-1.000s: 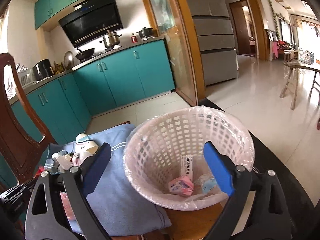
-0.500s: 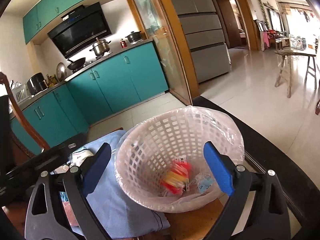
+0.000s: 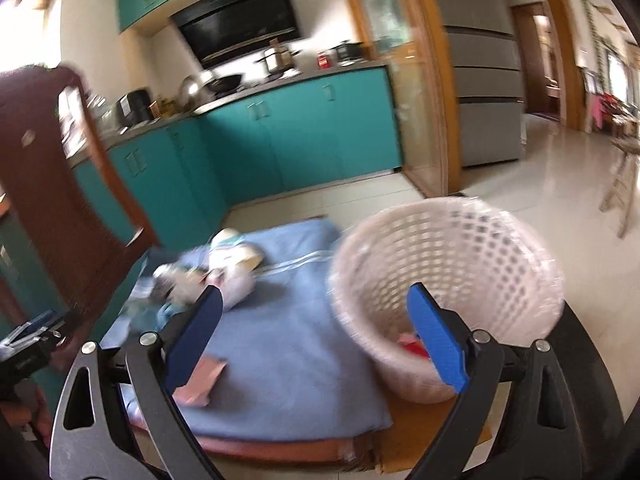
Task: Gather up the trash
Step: 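Grasp the blue cloth with the left gripper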
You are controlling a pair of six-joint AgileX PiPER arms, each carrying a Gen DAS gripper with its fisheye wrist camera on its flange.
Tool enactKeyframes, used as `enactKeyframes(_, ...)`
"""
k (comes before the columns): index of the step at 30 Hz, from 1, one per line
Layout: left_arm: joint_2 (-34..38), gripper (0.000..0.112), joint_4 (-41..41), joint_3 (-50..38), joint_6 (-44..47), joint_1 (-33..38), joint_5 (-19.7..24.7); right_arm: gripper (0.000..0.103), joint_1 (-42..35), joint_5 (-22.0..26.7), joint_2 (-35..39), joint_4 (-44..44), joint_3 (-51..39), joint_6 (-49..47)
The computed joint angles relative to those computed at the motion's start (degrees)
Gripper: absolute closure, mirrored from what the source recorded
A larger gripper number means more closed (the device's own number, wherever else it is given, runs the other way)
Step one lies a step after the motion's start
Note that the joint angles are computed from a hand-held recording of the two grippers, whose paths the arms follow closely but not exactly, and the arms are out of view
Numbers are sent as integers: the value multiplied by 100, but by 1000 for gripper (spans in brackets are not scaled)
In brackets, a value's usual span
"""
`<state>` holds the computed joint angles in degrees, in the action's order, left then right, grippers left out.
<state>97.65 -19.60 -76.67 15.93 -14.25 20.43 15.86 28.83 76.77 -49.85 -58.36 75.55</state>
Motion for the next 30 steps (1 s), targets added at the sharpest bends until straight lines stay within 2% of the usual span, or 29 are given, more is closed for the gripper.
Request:
enactKeyframes(3,47,18,-238,111,136,296,377,12,432,107,191,28,-116,-131)
enactKeyframes(7,-184,17,-690,430,806,267,11,12,846,226,440,88,-322,-309)
enactKeyframes(9,-176,17,-434,426,644,193,17,12,975,262,531,64,-417,-321)
enactKeyframes(19,-139,17,-636,346,874,199,202,12,908,338,577,224,-484,-462)
enactKeyframes(30,28,17,-125,207,372,33,235,12,851,257,508,385,-454,-645)
